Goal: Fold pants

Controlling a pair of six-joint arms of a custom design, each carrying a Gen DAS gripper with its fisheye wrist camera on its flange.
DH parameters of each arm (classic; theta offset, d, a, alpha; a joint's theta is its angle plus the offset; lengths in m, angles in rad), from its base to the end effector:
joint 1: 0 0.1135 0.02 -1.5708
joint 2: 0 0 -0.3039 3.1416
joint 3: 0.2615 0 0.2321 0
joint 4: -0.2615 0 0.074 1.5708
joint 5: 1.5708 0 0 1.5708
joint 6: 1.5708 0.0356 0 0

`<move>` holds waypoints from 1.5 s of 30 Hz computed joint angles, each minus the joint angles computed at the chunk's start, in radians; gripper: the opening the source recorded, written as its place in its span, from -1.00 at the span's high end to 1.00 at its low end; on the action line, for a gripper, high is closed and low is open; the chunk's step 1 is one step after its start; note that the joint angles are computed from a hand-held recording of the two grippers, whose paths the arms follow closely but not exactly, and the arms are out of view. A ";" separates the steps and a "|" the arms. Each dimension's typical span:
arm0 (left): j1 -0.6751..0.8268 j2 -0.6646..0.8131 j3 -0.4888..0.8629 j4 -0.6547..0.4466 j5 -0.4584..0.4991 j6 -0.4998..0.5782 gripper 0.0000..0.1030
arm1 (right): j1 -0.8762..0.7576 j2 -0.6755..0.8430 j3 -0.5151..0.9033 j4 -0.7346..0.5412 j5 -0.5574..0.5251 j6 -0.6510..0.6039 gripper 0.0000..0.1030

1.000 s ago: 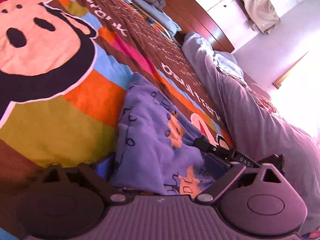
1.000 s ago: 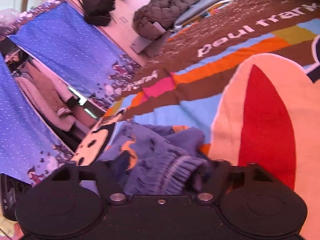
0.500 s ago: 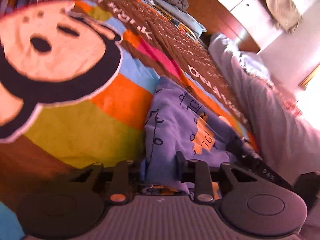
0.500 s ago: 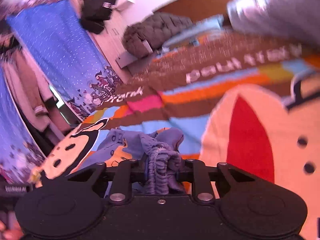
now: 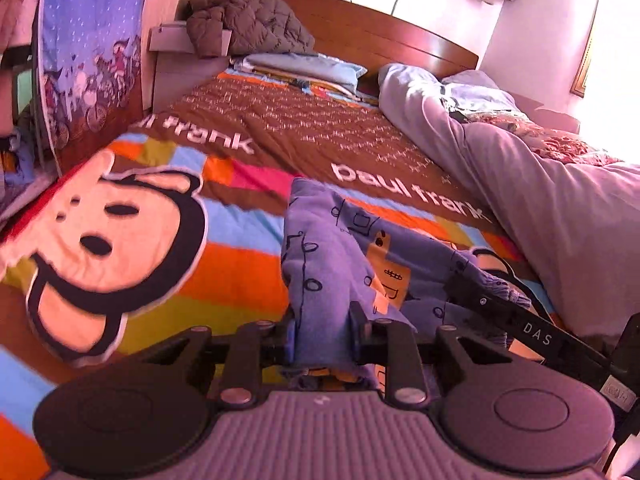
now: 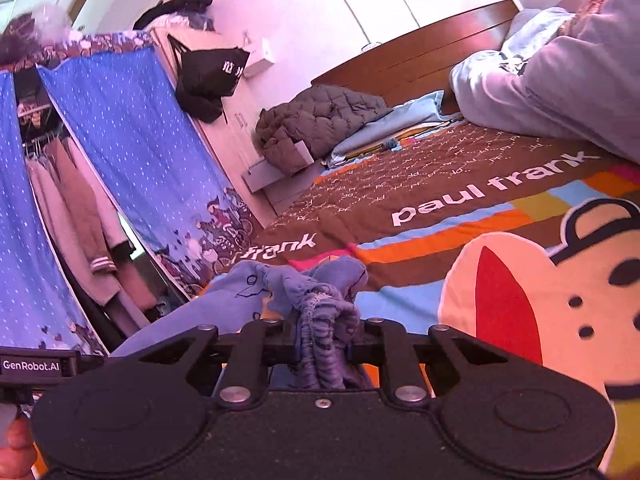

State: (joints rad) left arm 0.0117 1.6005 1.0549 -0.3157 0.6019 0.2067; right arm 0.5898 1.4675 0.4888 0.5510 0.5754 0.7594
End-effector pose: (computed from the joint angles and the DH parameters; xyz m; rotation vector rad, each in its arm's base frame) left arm 0.3194 -0.0164 0.2738 0.4889 2.2719 -0.6191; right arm 0.2253 0.1275 0.2201 0.5228 1.8681 0.3251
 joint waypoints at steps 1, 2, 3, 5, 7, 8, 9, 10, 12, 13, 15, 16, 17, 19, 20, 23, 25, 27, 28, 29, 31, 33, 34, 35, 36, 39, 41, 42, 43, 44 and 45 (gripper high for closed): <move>0.011 -0.006 -0.011 -0.008 0.010 0.002 0.48 | 0.032 -0.012 -0.009 -0.014 0.033 0.030 0.63; 0.027 -0.014 -0.031 -0.014 0.020 0.008 0.48 | 0.064 -0.023 -0.015 -0.030 0.061 0.060 0.63; 0.043 -0.017 -0.044 -0.022 0.031 0.018 0.48 | 0.090 -0.029 -0.018 -0.044 0.084 0.076 0.63; 0.090 -0.010 -0.063 -0.039 0.066 0.060 0.48 | 0.140 -0.034 0.003 -0.095 0.130 0.084 0.63; 0.121 0.017 -0.051 -0.063 0.099 0.088 0.48 | 0.185 -0.027 0.037 -0.145 0.177 0.083 0.63; 0.135 0.036 -0.036 -0.078 0.120 0.106 0.48 | 0.212 -0.020 0.058 -0.177 0.207 0.089 0.63; 0.144 0.055 -0.018 -0.095 0.137 0.123 0.48 | 0.235 -0.006 0.079 -0.205 0.236 0.098 0.63; 0.152 0.078 0.001 -0.115 0.154 0.144 0.48 | 0.258 0.009 0.096 -0.230 0.262 0.114 0.63; 0.157 0.129 0.049 -0.159 0.186 0.207 0.48 | 0.295 0.036 0.142 -0.310 0.307 0.150 0.63; 0.157 0.148 0.065 -0.169 0.197 0.235 0.48 | 0.310 0.048 0.173 -0.365 0.331 0.168 0.63; 0.158 0.189 0.102 -0.193 0.225 0.291 0.48 | 0.327 0.063 0.217 -0.448 0.363 0.199 0.63; 0.155 0.209 0.120 -0.200 0.237 0.308 0.48 | 0.329 0.071 0.242 -0.493 0.374 0.218 0.63; 0.152 0.223 0.133 -0.205 0.246 0.314 0.48 | 0.325 0.077 0.266 -0.533 0.377 0.232 0.63; 0.151 0.284 0.209 -0.253 0.273 0.319 0.49 | 0.311 0.092 0.316 -0.606 0.368 0.241 0.63; 0.150 0.313 0.247 -0.272 0.285 0.302 0.49 | 0.299 0.101 0.346 -0.637 0.359 0.238 0.63; 0.163 0.392 0.376 -0.327 0.324 0.250 0.49 | 0.257 0.145 0.442 -0.699 0.335 0.190 0.63; 0.182 0.429 0.446 -0.320 0.349 0.204 0.49 | 0.230 0.182 0.501 -0.700 0.323 0.136 0.63; 0.216 0.462 0.516 -0.294 0.379 0.136 0.49 | 0.205 0.227 0.563 -0.676 0.309 0.070 0.63; 0.231 0.473 0.542 -0.284 0.386 0.109 0.49 | 0.192 0.252 0.595 -0.653 0.297 0.031 0.63; 0.247 0.485 0.571 -0.269 0.393 0.076 0.49 | 0.177 0.277 0.629 -0.629 0.283 -0.011 0.63; 0.278 0.495 0.599 -0.189 0.392 0.004 0.49 | 0.150 0.333 0.710 -0.587 0.249 -0.087 0.63; 0.297 0.487 0.582 -0.060 0.365 -0.060 0.49 | 0.126 0.398 0.804 -0.549 0.204 -0.162 0.63; 0.303 0.484 0.569 0.006 0.348 -0.087 0.49 | 0.113 0.438 0.862 -0.536 0.176 -0.204 0.63; 0.306 0.488 0.579 0.031 0.332 -0.105 0.49 | 0.104 0.472 0.913 -0.535 0.155 -0.232 0.63; 0.313 0.502 0.600 0.046 0.321 -0.123 0.49 | 0.092 0.514 0.976 -0.538 0.124 -0.260 0.63; 0.326 0.543 0.669 0.044 0.293 -0.156 0.49 | 0.069 0.620 1.135 -0.578 0.056 -0.304 0.63; 0.331 0.567 0.697 0.029 0.275 -0.152 0.49 | 0.059 0.685 1.242 -0.628 0.019 -0.325 0.63; 0.332 0.577 0.706 0.019 0.268 -0.143 0.49 | 0.055 0.714 1.290 -0.653 0.004 -0.333 0.63; 0.334 0.588 0.718 0.002 0.261 -0.127 0.49 | 0.053 0.735 1.319 -0.669 -0.005 -0.339 0.64; 0.333 0.601 0.730 -0.018 0.251 -0.109 0.49 | 0.050 0.754 1.349 -0.690 -0.014 -0.343 0.64; 0.334 0.616 0.747 -0.042 0.244 -0.090 0.49 | 0.048 0.770 1.367 -0.704 -0.022 -0.345 0.64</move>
State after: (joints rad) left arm 0.3457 2.2164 1.8022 -0.3580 0.8461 0.1167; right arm 0.6373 2.2375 1.8557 -0.1526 0.5537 0.4146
